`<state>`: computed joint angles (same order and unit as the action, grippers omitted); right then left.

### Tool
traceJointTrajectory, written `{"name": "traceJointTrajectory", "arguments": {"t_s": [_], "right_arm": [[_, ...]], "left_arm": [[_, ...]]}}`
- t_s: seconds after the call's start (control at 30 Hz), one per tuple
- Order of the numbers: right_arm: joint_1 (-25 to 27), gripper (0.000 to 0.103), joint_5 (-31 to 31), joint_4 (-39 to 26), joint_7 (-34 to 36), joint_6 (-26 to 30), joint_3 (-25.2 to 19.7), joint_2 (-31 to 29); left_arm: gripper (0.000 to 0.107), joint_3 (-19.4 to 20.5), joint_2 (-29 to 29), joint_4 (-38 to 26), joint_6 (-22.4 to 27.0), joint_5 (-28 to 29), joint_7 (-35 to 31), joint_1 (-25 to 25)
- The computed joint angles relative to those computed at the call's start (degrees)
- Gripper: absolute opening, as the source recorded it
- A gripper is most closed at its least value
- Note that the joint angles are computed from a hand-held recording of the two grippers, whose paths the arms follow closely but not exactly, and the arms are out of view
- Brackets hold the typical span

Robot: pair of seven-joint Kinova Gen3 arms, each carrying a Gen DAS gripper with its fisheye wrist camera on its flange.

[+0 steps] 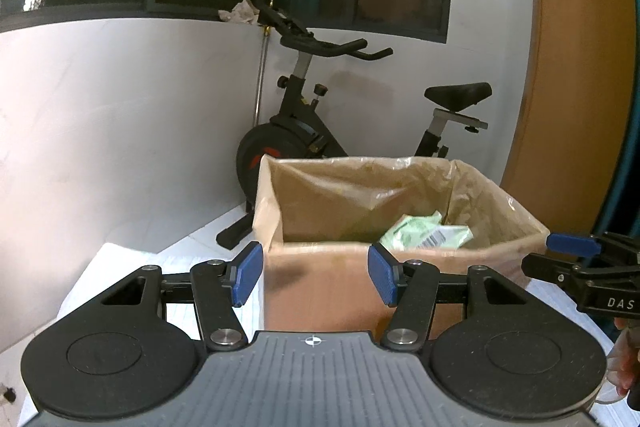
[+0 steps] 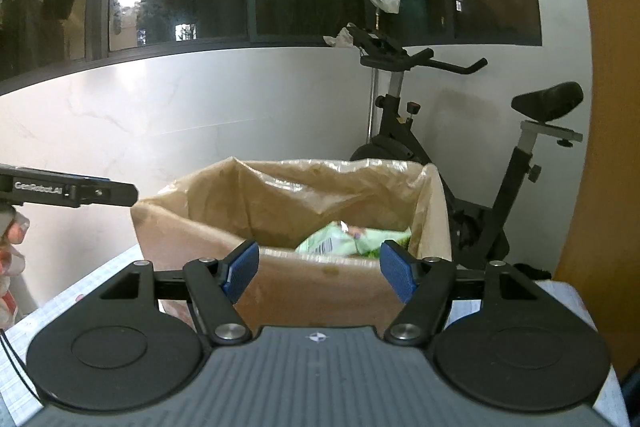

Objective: Organize snacks
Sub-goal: 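Move both open tools back toward the remaining snack pile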

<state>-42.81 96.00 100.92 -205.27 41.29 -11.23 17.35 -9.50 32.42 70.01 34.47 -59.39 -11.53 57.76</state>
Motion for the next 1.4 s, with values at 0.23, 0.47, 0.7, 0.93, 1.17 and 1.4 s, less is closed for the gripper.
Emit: {"name": "traceJointTrajectory", "arguments": {"t_s": [0.23,0.47,0.7,0.93,1.17,1.4], "right_arm": [[-1.4,0.070,-1.0,2.9,-3.8,2.5,-0.9,-0.6],[-2.3,0.070,-3.5,5.1,-6.6,3.2,-1.4,-0.4],[-3.2,0.070,-6.7,7.1,-8.1,2.7,-1.4,0.3],[-3.5,0.070,-8.6,8.6,-10.4,-0.3,-1.2,1.1],[-4.6,0.070,-11.9,9.4,-10.3,-2.2,-0.5,2.6],[-5.8,0.070,-16.1,9.3,-5.8,-2.6,0.5,3.6]], "left_arm": [[0.060,-0.7,-1.6,5.4,1.7,-4.1,10.1,2.7],[0.060,3.2,-1.6,8.5,4.7,-4.0,14.7,1.5],[0.060,5.0,-1.5,10.2,5.6,-1.0,15.8,0.4],[0.060,5.3,-1.7,11.8,6.0,0.4,17.0,0.8],[0.060,6.1,-1.9,13.9,5.9,0.1,18.4,1.1],[0.060,6.8,-1.5,14.4,4.7,2.0,17.1,0.8]]}}
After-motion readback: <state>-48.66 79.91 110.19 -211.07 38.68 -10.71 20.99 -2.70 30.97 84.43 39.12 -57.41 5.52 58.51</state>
